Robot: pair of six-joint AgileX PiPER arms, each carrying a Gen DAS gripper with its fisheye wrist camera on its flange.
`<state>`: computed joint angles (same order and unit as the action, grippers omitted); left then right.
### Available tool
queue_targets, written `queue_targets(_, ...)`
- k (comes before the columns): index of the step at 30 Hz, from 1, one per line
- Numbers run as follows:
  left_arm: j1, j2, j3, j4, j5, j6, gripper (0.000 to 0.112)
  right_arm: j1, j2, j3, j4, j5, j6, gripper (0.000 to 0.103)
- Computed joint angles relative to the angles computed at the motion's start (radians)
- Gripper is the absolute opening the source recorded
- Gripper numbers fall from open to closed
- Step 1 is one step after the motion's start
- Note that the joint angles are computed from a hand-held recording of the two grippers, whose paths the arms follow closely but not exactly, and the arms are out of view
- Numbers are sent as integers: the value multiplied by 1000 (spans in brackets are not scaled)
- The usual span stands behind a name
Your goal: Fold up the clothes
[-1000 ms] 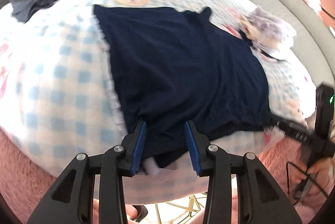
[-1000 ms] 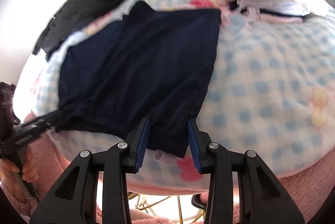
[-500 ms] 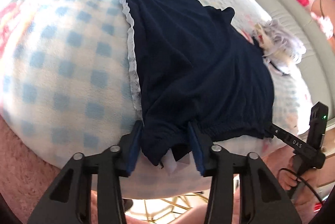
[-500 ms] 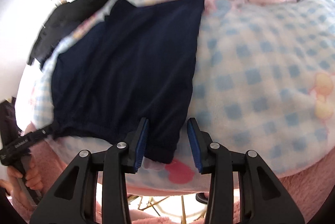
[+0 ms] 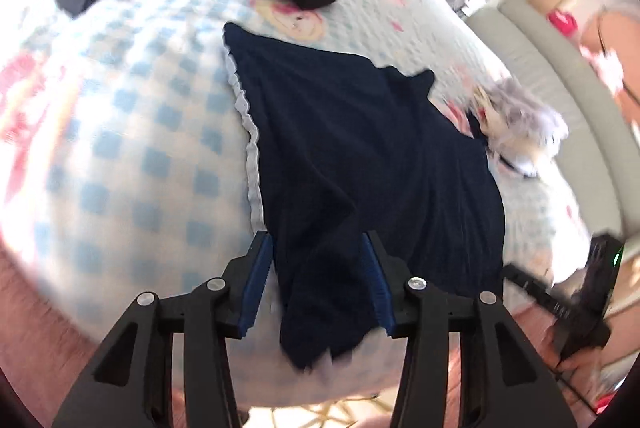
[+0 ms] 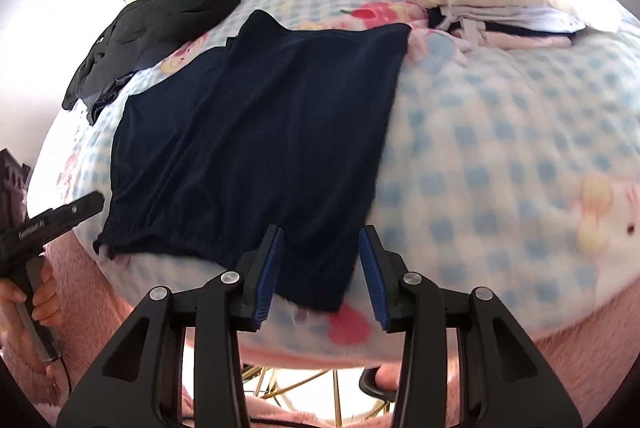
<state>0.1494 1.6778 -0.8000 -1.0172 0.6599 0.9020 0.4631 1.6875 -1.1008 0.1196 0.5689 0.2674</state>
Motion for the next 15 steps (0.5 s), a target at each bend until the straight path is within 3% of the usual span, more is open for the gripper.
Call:
queue_targets(2, -9, 43, -3, -17, -30, -7, 46, 0, 37, -9, 12, 2, 14, 40)
queue_targets(4, -14, 25, 39, -42, -88, 2, 32, -1, 47, 14, 18, 2, 19, 40)
queue_targets(5, -33, -3, 62, -10, -153, -29, 24, -2, 50, 27, 22, 1, 20, 40)
queue_targets(7, -42, -58, 97, 49, -225, -92, 24, -2, 43, 46, 27, -6, 15, 40)
queue_targets(9, -13, -87, 104, 3, -192, -70, 25, -5, 33, 48, 29, 0, 8, 40)
queue_targets(10, -13, -94, 120, -80, -208, -72, 27, -9, 33, 43, 33, -1, 1, 40)
queue_targets(12, 23, -85, 130, -223, -145, 42, 54, -19, 18, 37, 44, -12, -14, 40)
queue_targets(15, 46, -14, 112, -338, -54, 159, 60, -47, 22, 7, 106, -17, -80, 40)
